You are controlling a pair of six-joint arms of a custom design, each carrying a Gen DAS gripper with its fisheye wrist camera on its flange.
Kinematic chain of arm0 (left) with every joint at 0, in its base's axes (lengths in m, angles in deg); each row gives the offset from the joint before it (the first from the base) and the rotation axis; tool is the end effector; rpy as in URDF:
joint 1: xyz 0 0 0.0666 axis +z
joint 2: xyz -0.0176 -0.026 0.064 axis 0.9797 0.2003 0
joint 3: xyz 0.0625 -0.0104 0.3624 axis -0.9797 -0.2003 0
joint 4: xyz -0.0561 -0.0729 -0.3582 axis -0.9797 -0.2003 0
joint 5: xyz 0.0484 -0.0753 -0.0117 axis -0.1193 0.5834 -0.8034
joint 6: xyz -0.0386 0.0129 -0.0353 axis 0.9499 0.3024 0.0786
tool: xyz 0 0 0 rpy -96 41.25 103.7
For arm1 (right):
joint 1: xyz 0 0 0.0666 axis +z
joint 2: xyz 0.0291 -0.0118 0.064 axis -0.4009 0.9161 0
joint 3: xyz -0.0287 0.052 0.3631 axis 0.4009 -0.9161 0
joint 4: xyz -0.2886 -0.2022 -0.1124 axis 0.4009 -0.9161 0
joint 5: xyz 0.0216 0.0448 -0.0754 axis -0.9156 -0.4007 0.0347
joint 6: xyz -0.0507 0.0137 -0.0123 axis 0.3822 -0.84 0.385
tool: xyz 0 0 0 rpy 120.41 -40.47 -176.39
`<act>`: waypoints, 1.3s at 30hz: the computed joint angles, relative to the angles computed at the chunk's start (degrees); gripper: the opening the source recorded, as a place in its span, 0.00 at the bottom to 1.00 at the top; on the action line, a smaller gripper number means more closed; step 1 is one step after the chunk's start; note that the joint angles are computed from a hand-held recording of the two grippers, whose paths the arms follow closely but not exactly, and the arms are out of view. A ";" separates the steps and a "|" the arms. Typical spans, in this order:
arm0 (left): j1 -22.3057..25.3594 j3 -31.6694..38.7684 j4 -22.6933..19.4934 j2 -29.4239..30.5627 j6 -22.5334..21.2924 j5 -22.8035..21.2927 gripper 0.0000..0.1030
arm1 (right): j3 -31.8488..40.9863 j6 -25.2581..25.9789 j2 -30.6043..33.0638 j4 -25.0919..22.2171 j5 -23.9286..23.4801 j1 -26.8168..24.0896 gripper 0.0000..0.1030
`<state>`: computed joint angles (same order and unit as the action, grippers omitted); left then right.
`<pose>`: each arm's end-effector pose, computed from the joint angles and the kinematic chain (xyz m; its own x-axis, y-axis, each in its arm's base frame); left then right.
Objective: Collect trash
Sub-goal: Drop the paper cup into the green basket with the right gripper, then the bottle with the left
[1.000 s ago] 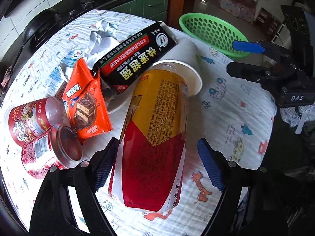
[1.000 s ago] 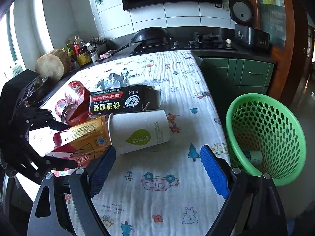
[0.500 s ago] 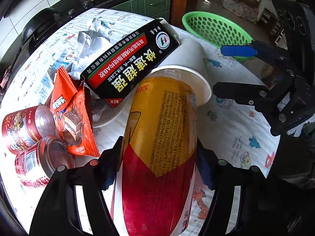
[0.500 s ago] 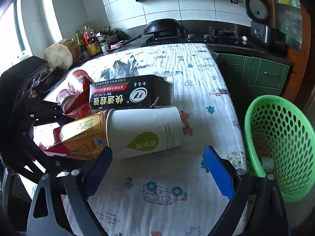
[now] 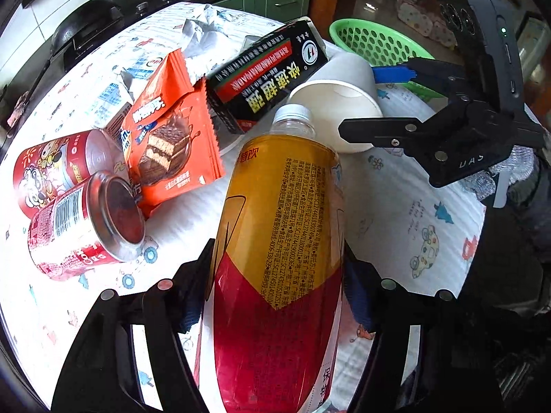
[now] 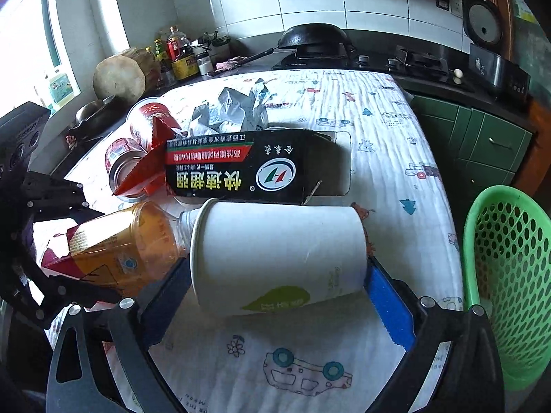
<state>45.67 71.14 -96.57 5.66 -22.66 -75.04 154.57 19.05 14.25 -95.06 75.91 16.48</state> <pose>0.3946 -0.2601 0.2940 -0.6608 0.6378 -0.3957 0.7084 0.7041 -0.0483 0.4002 0.3296 0.2701 -0.7334 -0.1027 -0.6720 -0.2908 0.9409 0.1736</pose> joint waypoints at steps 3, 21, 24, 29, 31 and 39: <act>-0.12 0.27 -0.27 0.18 0.26 -0.29 0.66 | 0.41 -1.02 0.51 -0.62 0.54 0.18 0.80; -3.62 -0.58 2.86 0.46 3.62 -2.60 0.64 | -12.06 -8.41 -13.18 0.08 4.63 -6.05 0.63; -4.26 -1.05 3.30 0.25 4.38 -2.69 0.64 | -14.39 -9.88 -14.28 1.19 3.55 -7.63 0.63; -4.94 -0.47 3.39 0.08 5.34 -1.01 0.64 | -16.82 -11.57 -16.52 2.43 3.82 -9.68 0.62; -5.42 -0.03 3.53 -0.26 5.52 -0.56 0.64 | -17.37 -11.79 -17.51 1.84 4.34 -11.27 0.62; -6.87 2.44 4.85 0.08 7.29 3.60 0.64 | -17.15 -11.60 -17.76 -5.02 6.75 -20.18 0.63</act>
